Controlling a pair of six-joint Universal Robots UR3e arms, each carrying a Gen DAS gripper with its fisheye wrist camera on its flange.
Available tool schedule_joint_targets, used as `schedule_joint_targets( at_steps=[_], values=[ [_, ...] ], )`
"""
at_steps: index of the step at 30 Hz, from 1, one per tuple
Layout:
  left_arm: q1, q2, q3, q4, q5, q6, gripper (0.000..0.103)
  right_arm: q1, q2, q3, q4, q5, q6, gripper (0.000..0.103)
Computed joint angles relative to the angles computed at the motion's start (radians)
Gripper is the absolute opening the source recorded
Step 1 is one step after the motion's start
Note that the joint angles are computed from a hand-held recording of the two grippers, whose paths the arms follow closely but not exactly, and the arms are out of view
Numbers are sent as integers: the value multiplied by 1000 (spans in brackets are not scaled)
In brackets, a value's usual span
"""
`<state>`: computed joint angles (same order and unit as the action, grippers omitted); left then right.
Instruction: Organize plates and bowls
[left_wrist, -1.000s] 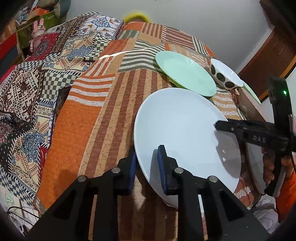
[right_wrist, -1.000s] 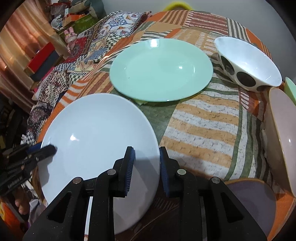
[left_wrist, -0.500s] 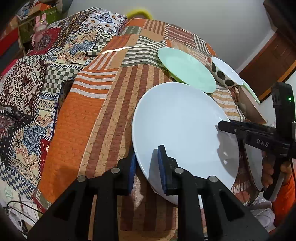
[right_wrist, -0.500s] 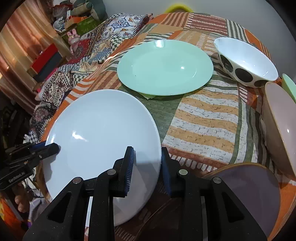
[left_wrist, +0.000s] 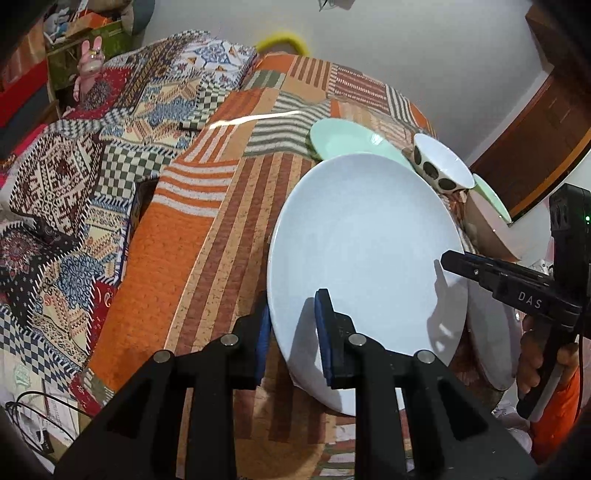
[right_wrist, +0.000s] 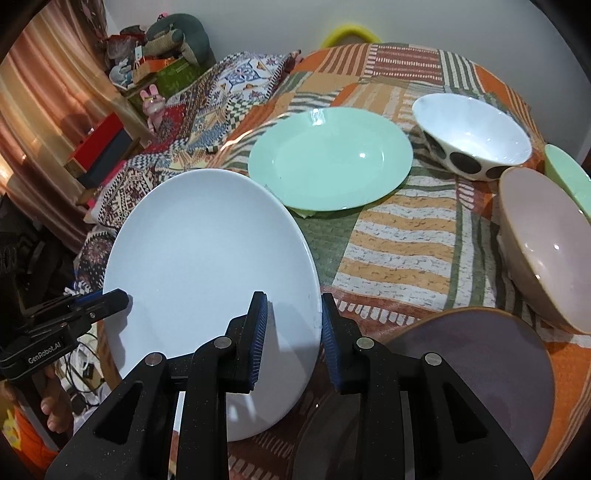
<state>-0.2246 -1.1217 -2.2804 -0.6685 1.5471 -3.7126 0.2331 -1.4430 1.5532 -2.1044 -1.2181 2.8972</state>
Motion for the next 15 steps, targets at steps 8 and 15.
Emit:
schedule_joint_targets(
  at_steps=[8, 15],
  values=[
    [-109, -26, 120, -41, 100, -45, 22, -44, -111, 58, -13, 39, -6, 27],
    [-221, -121, 228, -33, 165, -78, 22, -117, -229, 125, 2, 56, -39, 27]
  ],
)
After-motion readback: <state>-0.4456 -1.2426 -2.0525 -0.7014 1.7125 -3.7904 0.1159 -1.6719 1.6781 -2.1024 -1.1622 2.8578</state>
